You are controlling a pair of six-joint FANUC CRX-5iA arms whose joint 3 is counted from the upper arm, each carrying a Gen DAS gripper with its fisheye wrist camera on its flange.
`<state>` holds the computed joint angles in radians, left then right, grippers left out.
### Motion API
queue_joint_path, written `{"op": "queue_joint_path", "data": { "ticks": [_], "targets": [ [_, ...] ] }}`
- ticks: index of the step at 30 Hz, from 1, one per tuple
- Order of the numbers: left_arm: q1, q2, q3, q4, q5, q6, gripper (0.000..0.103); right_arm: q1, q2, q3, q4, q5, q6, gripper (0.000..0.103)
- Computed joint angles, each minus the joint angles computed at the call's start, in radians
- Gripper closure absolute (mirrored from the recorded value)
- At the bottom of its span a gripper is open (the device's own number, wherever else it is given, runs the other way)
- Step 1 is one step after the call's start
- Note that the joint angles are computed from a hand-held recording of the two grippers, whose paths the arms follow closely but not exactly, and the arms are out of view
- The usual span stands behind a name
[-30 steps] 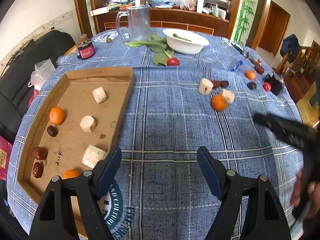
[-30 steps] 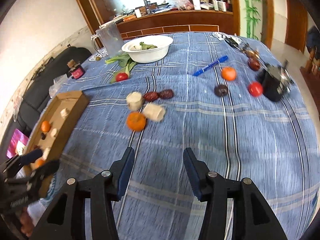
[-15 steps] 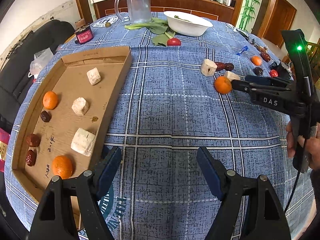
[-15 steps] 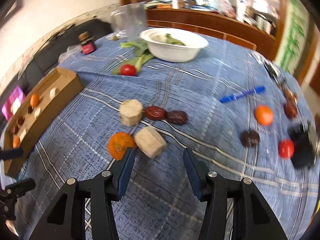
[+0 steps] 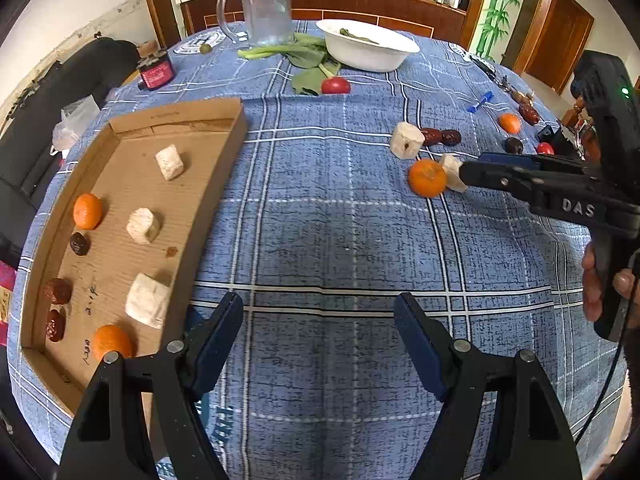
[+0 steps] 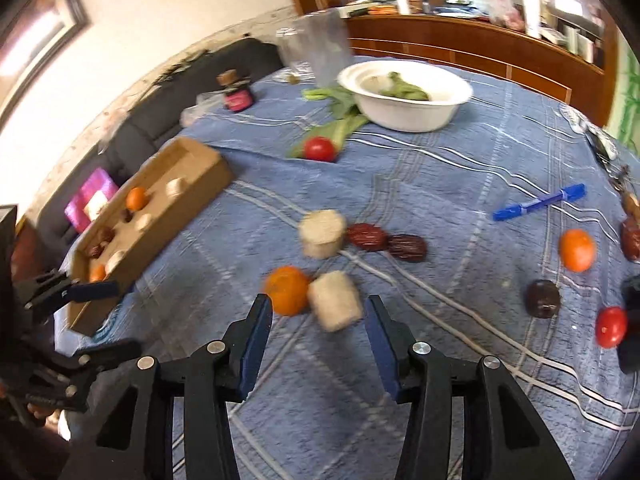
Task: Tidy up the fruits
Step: 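Grasp another beige cake cube with the right tool while the left tool grasps a mandarin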
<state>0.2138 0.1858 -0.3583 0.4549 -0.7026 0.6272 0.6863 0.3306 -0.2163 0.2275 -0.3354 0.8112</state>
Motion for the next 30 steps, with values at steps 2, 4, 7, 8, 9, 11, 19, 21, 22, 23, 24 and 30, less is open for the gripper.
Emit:
{"op": "queue_joint_path", "data": {
  "ticks": [2,4,7,8,9,11,19,21,22,23,24,30],
  "targets": [
    [-0.003,-0.003,-0.003,-0.005,-0.004,-0.002,0.026,0.000,0.004,-0.008,0.015,0.003,-0.027,0.051],
    [-0.006,-0.012,-0.014,-0.007,0.010,-0.019,0.026,0.007,0.006,-0.004,-0.001,-0.010,0.016,0.051],
    [-0.007,-0.013,-0.018,-0.005,0.014,-0.019,0.026,0.022,0.011,-0.017,0.099,-0.028,-0.005,0.052],
    [-0.007,-0.010,-0.013,-0.007,0.008,-0.010,0.026,0.024,0.014,-0.017,0.118,-0.032,-0.003,0.052],
    [-0.007,-0.008,-0.010,-0.009,0.003,-0.005,0.026,0.026,0.020,-0.011,0.132,-0.036,0.002,0.052],
    [-0.007,-0.012,-0.012,-0.015,0.007,-0.004,0.026,0.025,0.033,-0.003,0.173,-0.039,-0.002,0.052],
    [-0.011,0.000,0.012,-0.032,0.004,0.032,0.026,0.021,0.061,0.058,0.071,-0.083,0.167,0.062],
    [-0.019,0.009,0.025,-0.041,0.000,0.053,0.026,0.023,0.059,0.056,0.066,-0.090,0.143,0.076],
    [-0.022,0.011,0.027,-0.040,-0.001,0.055,0.026,0.021,0.058,0.069,0.015,-0.100,0.177,0.076],
    [-0.027,0.010,0.028,-0.038,0.001,0.055,0.026,0.017,0.052,0.078,-0.047,-0.106,0.216,0.076],
    [-0.030,0.007,0.024,-0.030,0.007,0.046,0.026,0.014,0.040,0.072,-0.091,-0.102,0.236,0.076],
    [-0.057,0.015,0.033,-0.053,0.018,0.059,0.026,0.015,0.012,0.013,-0.032,-0.048,0.073,0.075]
  ]
}}
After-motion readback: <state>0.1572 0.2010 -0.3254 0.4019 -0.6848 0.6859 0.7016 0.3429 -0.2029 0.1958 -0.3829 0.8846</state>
